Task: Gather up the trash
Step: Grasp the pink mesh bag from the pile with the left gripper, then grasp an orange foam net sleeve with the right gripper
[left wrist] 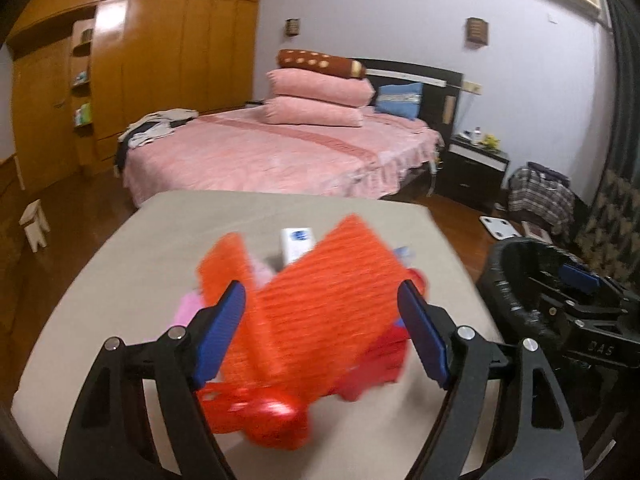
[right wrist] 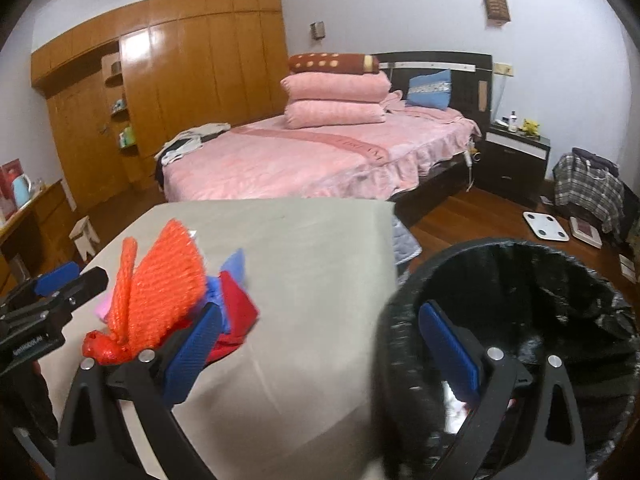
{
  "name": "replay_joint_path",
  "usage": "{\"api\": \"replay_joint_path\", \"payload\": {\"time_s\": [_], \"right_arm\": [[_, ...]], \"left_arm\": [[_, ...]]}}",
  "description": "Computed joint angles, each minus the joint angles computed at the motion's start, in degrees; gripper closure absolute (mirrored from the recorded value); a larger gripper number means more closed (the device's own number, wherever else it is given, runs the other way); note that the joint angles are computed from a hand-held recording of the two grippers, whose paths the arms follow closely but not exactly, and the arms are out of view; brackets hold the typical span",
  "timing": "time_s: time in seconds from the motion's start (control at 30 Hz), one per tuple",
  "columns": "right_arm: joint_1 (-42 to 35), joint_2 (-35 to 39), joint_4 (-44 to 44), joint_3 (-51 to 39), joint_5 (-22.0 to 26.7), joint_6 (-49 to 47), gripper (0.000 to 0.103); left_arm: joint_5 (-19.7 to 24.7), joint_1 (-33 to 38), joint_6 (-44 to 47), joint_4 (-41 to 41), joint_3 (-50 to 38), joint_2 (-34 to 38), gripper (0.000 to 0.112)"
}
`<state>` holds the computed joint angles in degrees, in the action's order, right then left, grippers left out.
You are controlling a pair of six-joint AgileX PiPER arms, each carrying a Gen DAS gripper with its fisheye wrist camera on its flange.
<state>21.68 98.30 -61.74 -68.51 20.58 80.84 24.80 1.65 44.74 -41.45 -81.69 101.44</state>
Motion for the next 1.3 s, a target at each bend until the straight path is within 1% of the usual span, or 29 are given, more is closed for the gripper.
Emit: {"api": "replay_joint_path", "payload": {"time_s": [0.13,0.23,0.33,0.4,0.47,0.57,0.6,0.63,0.7,0.8,0.9,0.93,0.97,1.07,1.1,1.23,1.3], "right_arm": [[1.8,2.8,-0.5,-2.3,1.1,0.6,0.006],[3.1,4.9,-0.5,-4.1,2.0,0.7,0.006],[3.4,6.6,1.3,-5.9,2.6,-1.4,0.007],[3.7,7.7,2.1,-6.9,3.2,-2.4,0.007],[3.9,8.6,2.8,-7.9,3.7,-3.3,0.007],[4.4,9.8,3.4,-9.4,4.7,-4.5,0.007],[4.5,10.0,3.5,-9.6,4.8,-4.7,0.007],[4.7,10.2,3.5,-9.7,4.8,-4.8,0.007],[4.8,10.8,4.1,-10.4,5.1,-5.6,0.008],[5.0,11.4,4.8,-11.2,5.3,-7.0,0.008],[5.2,11.7,5.5,-11.7,5.4,-7.9,0.009],[5.3,11.7,5.4,-11.7,5.5,-7.8,0.009],[5.5,11.6,5.1,-11.7,5.5,-7.5,0.010],[5.7,10.9,4.4,-11.6,5.1,-6.2,0.011],[5.8,10.7,4.3,-11.7,5.1,-6.0,0.011],[6.3,9.5,3.5,-12.0,4.5,-4.8,0.013],[6.6,8.9,2.4,-12.4,4.1,-3.4,0.015]], "left_arm": [[0.2,3.6,-1.4,1.5,-1.3,1.6,0.041],[1.0,6.2,-4.6,4.3,-4.1,4.0,0.043],[1.6,7.7,-7.1,7.3,-6.0,5.9,0.046],[3.0,8.6,-9.7,10.1,-8.1,7.9,0.048],[3.8,9.6,-9.7,10.2,-8.8,9.0,0.052],[5.6,10.6,-10.8,11.0,-10.8,11.0,0.055],[5.8,10.6,-11.2,11.3,-11.2,11.5,0.055],[7.0,10.7,-11.8,12.2,-12.7,12.7,0.057],[7.4,10.6,-12.0,13.1,-12.5,13.4,0.061],[9.9,10.5,-13.6,14.8,-15.1,15.9,0.066],[13.7,11.0,-14.2,14.7,-18.8,18.6,0.078],[14.8,11.2,-13.8,14.0,-19.7,19.2,0.086],[15.4,11.3,-13.5,13.7,-20.3,19.5,0.090],[13.9,11.7,-11.9,12.3,-18.9,18.8,0.096],[12.6,11.9,-10.9,11.2,-17.4,17.8,0.096],[9.7,12.9,-9.2,9.0,-13.9,14.4,0.097],[8.8,13.0,-9.8,9.5,-13.1,13.2,0.097]]}}
